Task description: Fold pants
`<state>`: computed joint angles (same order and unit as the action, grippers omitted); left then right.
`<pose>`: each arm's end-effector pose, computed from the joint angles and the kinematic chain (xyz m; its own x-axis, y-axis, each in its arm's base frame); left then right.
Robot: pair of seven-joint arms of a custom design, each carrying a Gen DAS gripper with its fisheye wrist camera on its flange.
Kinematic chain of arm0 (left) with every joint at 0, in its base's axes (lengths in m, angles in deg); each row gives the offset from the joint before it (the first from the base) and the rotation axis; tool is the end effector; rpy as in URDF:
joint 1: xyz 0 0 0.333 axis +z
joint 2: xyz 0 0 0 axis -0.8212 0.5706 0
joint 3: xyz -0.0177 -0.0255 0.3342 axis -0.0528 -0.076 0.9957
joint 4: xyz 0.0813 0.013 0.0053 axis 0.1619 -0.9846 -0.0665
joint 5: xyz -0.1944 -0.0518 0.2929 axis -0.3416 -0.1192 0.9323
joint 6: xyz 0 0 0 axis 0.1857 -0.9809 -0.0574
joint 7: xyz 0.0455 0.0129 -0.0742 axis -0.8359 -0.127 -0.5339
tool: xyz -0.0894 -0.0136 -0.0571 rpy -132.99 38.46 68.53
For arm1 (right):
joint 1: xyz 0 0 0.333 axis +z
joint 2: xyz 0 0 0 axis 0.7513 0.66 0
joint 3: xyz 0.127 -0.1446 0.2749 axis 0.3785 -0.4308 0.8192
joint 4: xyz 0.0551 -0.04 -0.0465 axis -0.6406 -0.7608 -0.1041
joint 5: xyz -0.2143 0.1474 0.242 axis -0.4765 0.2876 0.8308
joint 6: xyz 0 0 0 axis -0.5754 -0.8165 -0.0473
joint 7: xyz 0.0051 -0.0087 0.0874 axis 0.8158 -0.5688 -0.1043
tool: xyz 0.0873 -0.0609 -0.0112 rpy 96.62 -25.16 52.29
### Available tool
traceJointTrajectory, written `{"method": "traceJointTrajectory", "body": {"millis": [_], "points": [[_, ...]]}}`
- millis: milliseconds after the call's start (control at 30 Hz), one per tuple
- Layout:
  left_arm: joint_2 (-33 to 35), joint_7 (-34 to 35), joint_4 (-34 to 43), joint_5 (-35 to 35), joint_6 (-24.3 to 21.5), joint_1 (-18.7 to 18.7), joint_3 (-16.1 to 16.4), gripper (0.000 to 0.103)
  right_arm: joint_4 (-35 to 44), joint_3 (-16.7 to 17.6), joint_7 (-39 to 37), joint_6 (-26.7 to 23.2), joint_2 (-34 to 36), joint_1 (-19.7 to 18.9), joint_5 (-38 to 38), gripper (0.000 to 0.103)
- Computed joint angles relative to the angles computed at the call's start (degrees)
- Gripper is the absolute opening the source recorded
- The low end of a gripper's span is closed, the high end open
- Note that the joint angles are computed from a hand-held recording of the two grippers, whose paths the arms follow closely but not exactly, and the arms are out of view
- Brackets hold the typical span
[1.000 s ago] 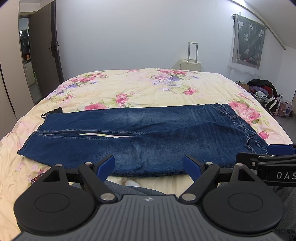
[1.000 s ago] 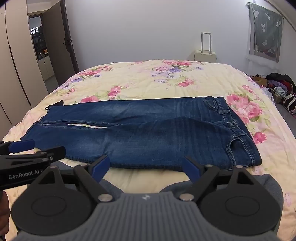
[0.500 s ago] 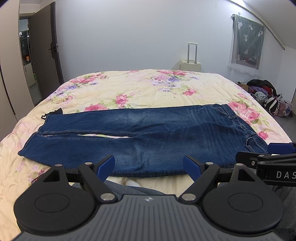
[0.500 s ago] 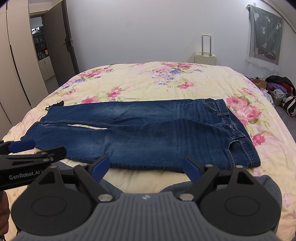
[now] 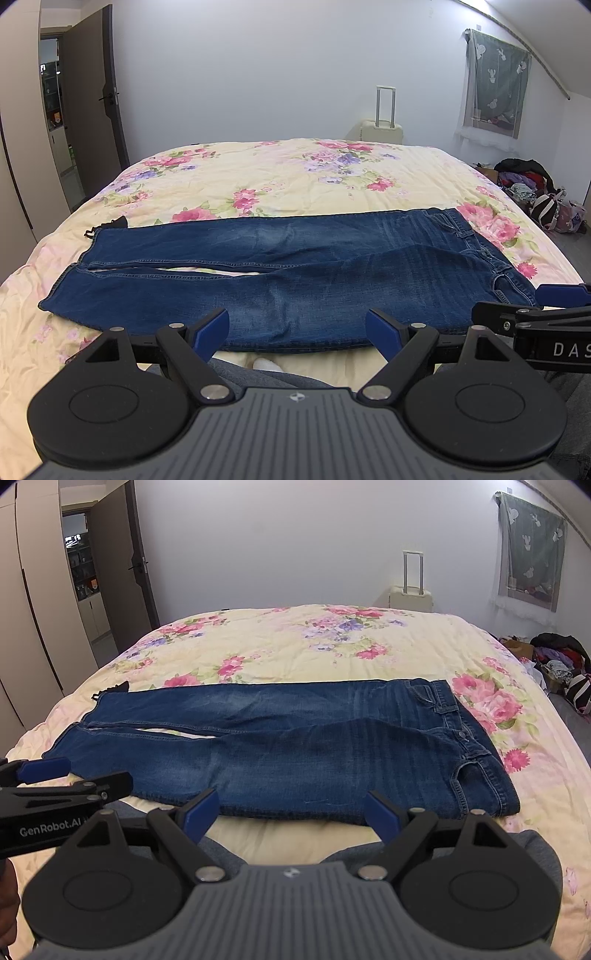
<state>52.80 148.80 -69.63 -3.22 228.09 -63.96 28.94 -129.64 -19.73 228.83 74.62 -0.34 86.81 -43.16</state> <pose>0.7575 -0.2353 0.5310 -0.5405 -0.8409 -0.0267 -0.5048 0.3495 -0.7893 0.6377 0.3737 0.5668 -0.3868 -0.9166 -0.1014 -0.5826 0.3281 -0.7436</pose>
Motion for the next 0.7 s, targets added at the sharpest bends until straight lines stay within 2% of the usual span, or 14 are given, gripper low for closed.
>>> {"method": "traceJointTrajectory", "body": {"millis": [700], "points": [[-0.29,0.04,-0.33,0.01,0.22,0.06,-0.06,0.098,1.25,-0.12,-0.33,-0.59,0.64,0.3,0.04,0.082]]}}
